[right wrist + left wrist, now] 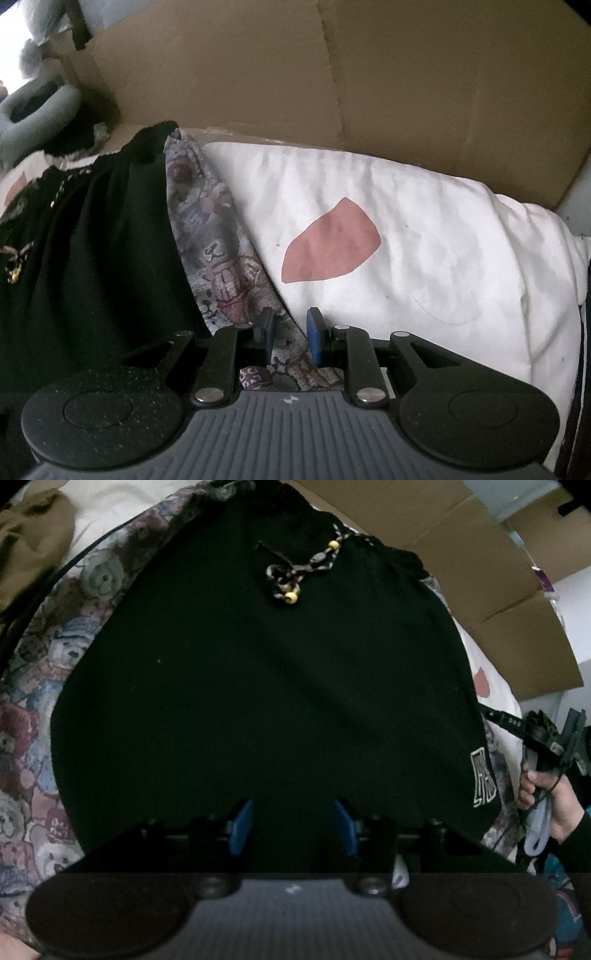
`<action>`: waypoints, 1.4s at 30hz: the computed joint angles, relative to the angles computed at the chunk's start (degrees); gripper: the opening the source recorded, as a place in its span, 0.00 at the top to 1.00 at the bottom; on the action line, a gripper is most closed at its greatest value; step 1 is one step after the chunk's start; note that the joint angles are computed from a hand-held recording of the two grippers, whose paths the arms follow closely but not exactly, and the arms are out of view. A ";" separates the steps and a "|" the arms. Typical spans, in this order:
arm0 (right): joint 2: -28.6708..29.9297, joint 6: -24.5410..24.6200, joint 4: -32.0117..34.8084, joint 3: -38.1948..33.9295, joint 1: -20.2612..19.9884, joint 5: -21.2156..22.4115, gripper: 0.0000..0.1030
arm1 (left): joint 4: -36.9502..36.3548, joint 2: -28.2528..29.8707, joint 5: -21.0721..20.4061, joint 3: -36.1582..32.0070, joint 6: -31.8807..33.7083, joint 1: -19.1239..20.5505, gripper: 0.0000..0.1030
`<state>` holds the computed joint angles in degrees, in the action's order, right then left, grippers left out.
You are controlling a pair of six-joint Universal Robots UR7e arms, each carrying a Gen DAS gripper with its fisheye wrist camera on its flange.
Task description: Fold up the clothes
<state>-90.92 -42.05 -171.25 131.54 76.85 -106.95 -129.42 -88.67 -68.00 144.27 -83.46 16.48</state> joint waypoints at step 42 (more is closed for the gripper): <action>10.49 -3.81 -1.61 -7.86 6.37 -4.09 0.81 | 23.15 -14.19 6.07 -1.04 -11.53 -2.46 0.51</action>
<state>-80.42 -45.85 -172.87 123.68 83.22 -111.04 -106.27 -102.86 -61.93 143.24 -94.99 14.03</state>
